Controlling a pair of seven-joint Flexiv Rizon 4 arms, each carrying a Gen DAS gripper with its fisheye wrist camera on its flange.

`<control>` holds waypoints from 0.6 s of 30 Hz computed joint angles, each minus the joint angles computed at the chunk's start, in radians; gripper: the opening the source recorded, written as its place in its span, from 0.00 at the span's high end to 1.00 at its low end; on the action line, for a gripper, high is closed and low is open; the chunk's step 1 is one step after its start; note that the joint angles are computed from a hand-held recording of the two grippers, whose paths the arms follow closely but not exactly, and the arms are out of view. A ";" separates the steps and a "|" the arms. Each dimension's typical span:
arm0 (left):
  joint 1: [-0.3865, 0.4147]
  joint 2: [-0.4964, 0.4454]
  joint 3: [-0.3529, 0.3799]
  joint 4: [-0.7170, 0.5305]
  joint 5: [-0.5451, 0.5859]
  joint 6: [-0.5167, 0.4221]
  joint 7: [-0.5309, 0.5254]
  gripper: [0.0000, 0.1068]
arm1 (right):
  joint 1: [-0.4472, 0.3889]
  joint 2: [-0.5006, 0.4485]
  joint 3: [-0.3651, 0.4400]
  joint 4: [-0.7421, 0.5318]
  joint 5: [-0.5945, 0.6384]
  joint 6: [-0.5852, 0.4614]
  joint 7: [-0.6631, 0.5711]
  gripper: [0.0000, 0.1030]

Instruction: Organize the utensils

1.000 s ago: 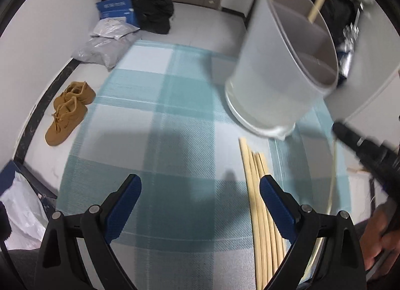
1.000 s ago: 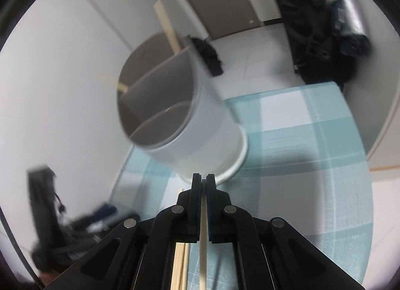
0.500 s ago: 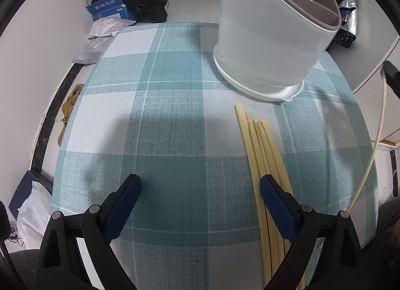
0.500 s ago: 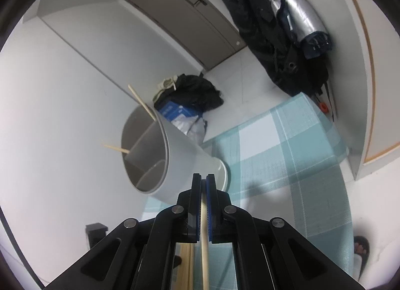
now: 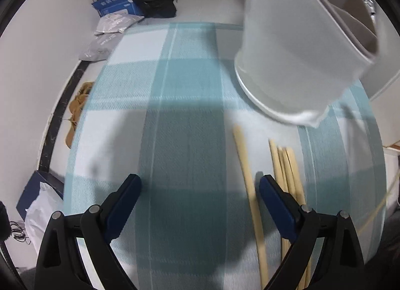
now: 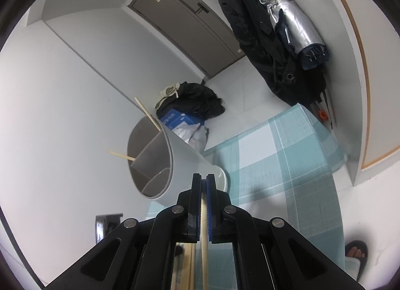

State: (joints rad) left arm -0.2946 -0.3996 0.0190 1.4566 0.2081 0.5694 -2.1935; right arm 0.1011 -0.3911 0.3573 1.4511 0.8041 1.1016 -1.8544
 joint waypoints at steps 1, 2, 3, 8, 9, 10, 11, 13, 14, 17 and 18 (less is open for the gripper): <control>-0.002 -0.010 0.003 -0.018 0.011 -0.008 -0.004 0.17 | 0.001 0.001 -0.002 0.002 -0.002 0.001 0.002 0.97; 0.000 -0.016 0.003 -0.026 0.011 -0.009 0.000 0.22 | 0.002 0.001 -0.003 0.003 -0.004 0.002 0.004 0.97; 0.003 -0.021 0.001 -0.032 0.006 -0.008 0.005 0.28 | 0.002 0.001 -0.004 0.004 -0.005 0.003 0.006 0.97; 0.011 -0.047 -0.010 -0.072 -0.030 -0.016 0.050 0.65 | 0.000 -0.002 -0.003 -0.001 -0.005 0.001 0.008 0.97; 0.013 -0.049 -0.014 -0.074 -0.045 -0.017 0.058 0.78 | 0.000 -0.002 -0.004 -0.002 -0.005 -0.001 0.010 0.97; 0.016 -0.054 -0.018 -0.079 -0.060 -0.018 0.069 0.85 | 0.000 -0.003 -0.003 -0.003 -0.005 -0.002 0.011 0.97; 0.014 -0.060 -0.019 -0.092 -0.065 -0.029 0.074 0.95 | -0.001 -0.004 -0.003 -0.004 -0.004 -0.003 0.011 0.97; 0.006 -0.063 -0.015 -0.100 -0.072 -0.040 0.061 0.97 | 0.000 -0.005 -0.003 -0.007 -0.006 -0.003 0.008 0.97; 0.006 -0.060 -0.013 -0.092 -0.083 -0.033 0.045 0.98 | 0.001 -0.005 -0.003 -0.007 -0.009 0.000 0.005 0.97; 0.009 -0.046 -0.008 -0.064 -0.099 0.007 0.013 0.98 | 0.007 -0.001 -0.003 -0.001 -0.022 0.012 -0.008 0.97; 0.014 -0.037 -0.010 -0.046 -0.108 0.041 0.008 0.98 | 0.009 0.001 -0.004 0.002 -0.027 0.014 -0.009 0.97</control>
State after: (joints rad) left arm -0.2811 -0.4361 0.0094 1.4108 0.1005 0.6102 -2.1856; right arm 0.1098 -0.3896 0.3536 1.4534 0.7770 1.1158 -1.8634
